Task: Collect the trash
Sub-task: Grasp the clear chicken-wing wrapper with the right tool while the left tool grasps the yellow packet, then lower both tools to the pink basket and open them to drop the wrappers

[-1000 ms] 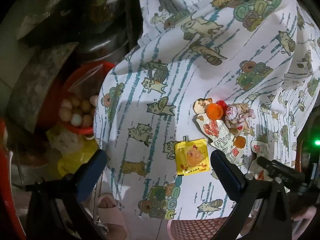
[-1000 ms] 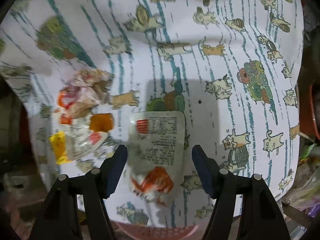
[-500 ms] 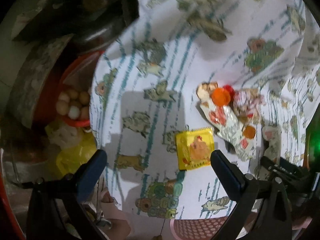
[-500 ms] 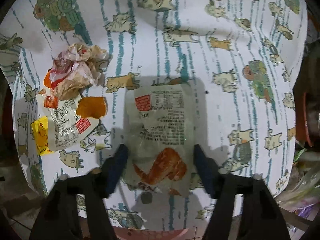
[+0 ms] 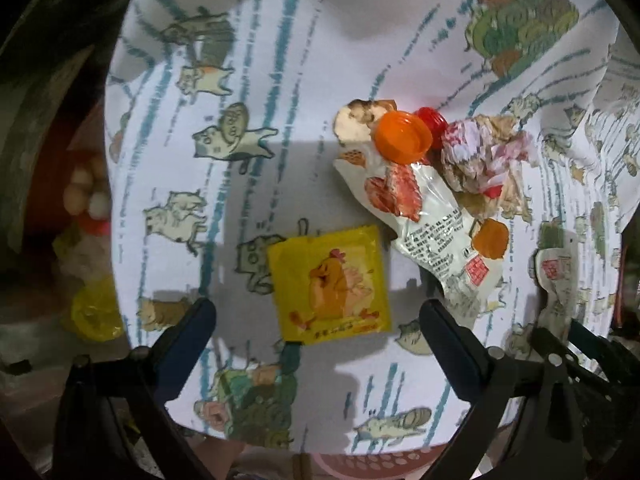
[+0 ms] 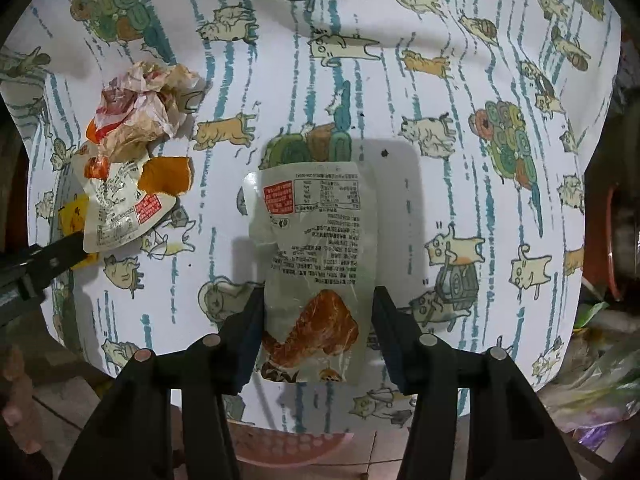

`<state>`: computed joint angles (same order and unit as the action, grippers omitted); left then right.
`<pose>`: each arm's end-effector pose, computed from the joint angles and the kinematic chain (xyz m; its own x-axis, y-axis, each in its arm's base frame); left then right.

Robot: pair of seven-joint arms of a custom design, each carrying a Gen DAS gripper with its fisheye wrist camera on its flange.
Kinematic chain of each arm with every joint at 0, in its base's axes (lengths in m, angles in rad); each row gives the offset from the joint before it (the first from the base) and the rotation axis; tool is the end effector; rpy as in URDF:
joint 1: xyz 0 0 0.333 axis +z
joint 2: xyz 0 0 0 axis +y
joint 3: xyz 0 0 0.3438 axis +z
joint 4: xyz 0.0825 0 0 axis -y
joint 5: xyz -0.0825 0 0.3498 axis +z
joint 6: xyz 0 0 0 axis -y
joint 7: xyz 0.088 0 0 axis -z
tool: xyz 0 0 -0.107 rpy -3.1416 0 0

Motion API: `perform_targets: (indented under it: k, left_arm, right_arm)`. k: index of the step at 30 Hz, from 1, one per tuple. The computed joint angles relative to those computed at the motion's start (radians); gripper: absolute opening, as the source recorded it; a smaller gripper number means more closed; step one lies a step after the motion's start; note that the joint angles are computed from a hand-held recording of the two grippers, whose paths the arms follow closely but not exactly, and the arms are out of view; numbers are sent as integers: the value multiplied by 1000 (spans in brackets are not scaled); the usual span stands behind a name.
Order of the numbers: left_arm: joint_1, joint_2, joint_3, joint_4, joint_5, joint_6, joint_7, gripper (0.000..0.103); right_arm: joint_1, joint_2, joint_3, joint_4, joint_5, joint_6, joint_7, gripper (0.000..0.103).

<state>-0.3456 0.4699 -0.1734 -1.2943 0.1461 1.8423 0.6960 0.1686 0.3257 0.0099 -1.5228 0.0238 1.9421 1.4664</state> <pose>0.6122 -0.3050 0.5196 0.3364 -0.9415 0.0226 -0.9358 -0.3369 -0.1040 0.6344 0.1152 0.5175 0.2719 -0.9622 -0.0162 -0.9583 -0.2692 -0.0956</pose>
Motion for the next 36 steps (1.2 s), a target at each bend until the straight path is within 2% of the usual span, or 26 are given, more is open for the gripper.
perform_targets:
  k: [2,4,6,7,8,14,18,24,30,36]
  left_arm:
    - [-9,20,3,21,12,-13,0,87]
    - [-24,24,12,27,46,-11,-9,82]
    - [-26,26,11,34,54,-10,-3,69]
    - [-28,25,10,36,58,-9,2,55]
    - [-26,23,7,39,56,-9,17,46]
    - [-22,18,3,45,38,-26,50,29]
    - [17,-52,-10,-54,-24,21,63,23]
    - [41,-136,-13,-138,-25,95,91,21]
    - [59,-201,-15,-217,-34,175,77,21]
    - [61,-228,-24,-235,-28,201,71,21]
  right_arm:
    - [-1,-4,-1,-5,-2,-1,-2,55]
    - [-8,3,-3,13,0,-17,-12,55]
    - [-18,19,-6,30,3,-21,-27,55]
    - [-28,13,-10,32,5,-30,-43,55]
    - [-32,36,-10,67,6,-44,-50,55]
    - [-36,91,-13,128,5,-54,-55,55]
    - [-35,92,-15,139,3,-67,-41,55]
    - [-69,68,-10,118,67,-34,-51,55]
    - [-131,0,15,70,246,75,-151,55]
    - [-173,-38,20,48,411,121,-253,55]
